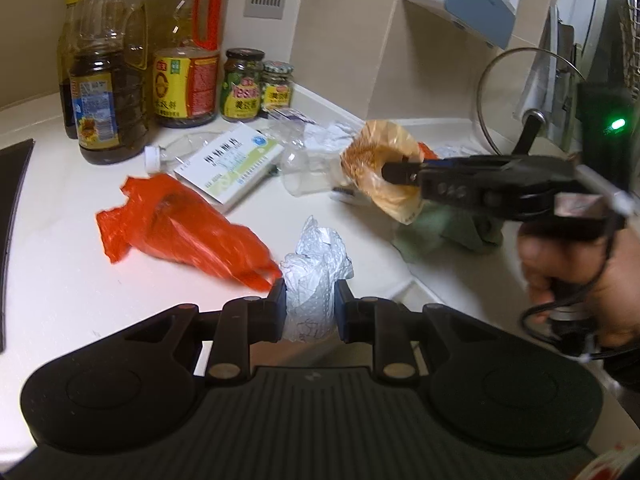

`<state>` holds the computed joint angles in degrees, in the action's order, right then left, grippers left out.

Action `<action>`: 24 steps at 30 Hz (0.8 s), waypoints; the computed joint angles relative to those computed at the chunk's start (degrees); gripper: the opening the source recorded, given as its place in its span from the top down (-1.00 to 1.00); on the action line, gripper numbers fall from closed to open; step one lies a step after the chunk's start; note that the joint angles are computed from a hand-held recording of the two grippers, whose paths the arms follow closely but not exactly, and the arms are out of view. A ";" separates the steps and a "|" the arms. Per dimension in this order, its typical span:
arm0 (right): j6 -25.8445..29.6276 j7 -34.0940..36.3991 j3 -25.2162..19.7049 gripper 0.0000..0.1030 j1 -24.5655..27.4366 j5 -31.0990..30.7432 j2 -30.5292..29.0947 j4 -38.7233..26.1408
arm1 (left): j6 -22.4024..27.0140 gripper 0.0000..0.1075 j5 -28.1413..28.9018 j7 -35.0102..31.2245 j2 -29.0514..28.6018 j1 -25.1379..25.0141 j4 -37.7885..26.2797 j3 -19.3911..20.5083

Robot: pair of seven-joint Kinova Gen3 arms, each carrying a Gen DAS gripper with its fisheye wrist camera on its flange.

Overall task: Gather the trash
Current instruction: 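Grasp the white tissue with the left tool while the right tool grasps the tan paper bag, then carry both items over the wastebasket and open both tools to drop them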

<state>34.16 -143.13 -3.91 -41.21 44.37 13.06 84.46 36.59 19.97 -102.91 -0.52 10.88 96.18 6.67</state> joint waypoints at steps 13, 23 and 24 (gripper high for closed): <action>13.61 -0.16 -9.77 0.70 -3.31 -5.60 -6.05 7.84 | 8.32 0.60 5.34 -6.48 -1.39 -0.11 6.79 -1.52; 18.79 1.19 -7.88 0.70 -7.07 -13.82 2.86 7.09 | 7.97 0.59 2.22 -7.81 5.60 -0.73 9.20 0.33; 18.62 0.93 -7.43 0.70 -7.51 -13.67 3.54 7.36 | 7.59 0.59 1.43 -7.59 6.41 -0.52 9.36 0.61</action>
